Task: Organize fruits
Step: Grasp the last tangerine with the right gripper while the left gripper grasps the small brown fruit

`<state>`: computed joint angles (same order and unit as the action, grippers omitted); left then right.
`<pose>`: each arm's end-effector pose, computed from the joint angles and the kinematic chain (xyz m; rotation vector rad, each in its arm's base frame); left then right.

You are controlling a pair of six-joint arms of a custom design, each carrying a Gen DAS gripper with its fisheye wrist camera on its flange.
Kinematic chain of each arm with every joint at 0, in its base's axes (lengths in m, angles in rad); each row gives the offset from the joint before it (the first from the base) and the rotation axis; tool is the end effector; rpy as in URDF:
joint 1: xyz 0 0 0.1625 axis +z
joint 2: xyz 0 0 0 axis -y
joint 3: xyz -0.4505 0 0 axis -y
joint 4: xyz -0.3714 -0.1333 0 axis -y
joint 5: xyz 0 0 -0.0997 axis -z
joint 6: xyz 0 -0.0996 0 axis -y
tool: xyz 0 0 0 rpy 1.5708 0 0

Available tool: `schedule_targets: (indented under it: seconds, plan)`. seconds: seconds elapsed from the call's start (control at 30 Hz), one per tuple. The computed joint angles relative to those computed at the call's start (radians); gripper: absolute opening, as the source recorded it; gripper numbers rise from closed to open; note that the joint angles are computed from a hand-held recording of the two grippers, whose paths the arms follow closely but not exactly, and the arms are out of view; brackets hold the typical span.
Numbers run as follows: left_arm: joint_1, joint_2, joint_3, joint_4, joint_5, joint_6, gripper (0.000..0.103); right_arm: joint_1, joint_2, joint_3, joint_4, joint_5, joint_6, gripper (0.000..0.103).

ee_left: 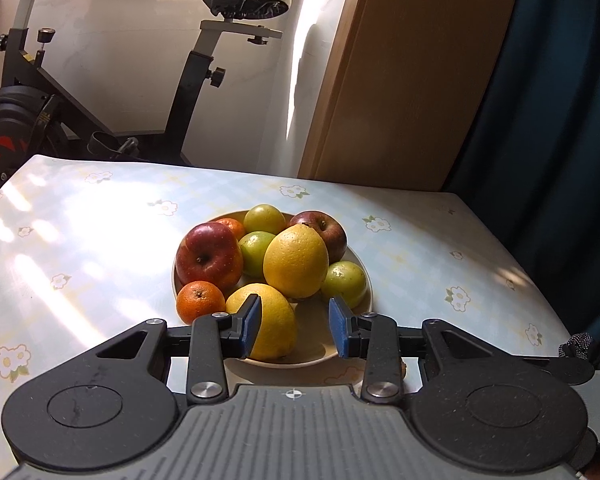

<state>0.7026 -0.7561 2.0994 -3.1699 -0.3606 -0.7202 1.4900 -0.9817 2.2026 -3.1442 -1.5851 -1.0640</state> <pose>-0.2481 -0.5068 0.1010 -0.0317 2.1516 -1.2506 0.0906 -0.5146 0.1291 1.3698 -2.5660 0.4242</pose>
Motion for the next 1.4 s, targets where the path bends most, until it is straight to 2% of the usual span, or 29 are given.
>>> schedule_targets:
  seconds: [0.27, 0.5, 0.7, 0.8, 0.93, 1.0, 1.07, 1.13, 1.4]
  plan:
    - [0.004, -0.005, 0.005, -0.006, -0.005, -0.003, 0.038, 0.003, 0.015, -0.037, 0.062, -0.05, 0.06, 0.043]
    - [0.009, -0.005, 0.005, -0.021, -0.016, 0.008, 0.038, 0.005, 0.022, -0.058, 0.105, -0.072, 0.097, 0.032]
    - [0.017, -0.001, 0.002, -0.051, -0.04, 0.047, 0.038, -0.008, 0.014, -0.053, 0.092, -0.041, 0.113, 0.031]
    - [0.028, 0.009, -0.011, -0.085, -0.073, 0.103, 0.038, -0.016, 0.007, -0.04, 0.028, -0.02, 0.12, 0.031]
    - [0.05, 0.034, -0.05, -0.103, -0.142, 0.197, 0.038, -0.014, 0.006, -0.029, -0.05, -0.034, 0.088, 0.031]
    - [0.069, 0.034, -0.07, -0.075, -0.203, 0.211, 0.038, -0.018, 0.0, -0.027, -0.058, -0.03, 0.076, 0.031]
    - [0.096, 0.033, -0.09, -0.059, -0.297, 0.203, 0.038, -0.023, -0.002, -0.024, -0.079, -0.033, 0.072, 0.031]
    - [0.109, 0.041, -0.111, -0.046, -0.342, 0.219, 0.038, -0.031, -0.004, -0.023, -0.091, -0.03, 0.075, 0.031]
    - [0.137, 0.094, -0.19, 0.067, -0.37, 0.223, 0.038, -0.053, -0.009, -0.029, -0.095, -0.008, 0.096, 0.031]
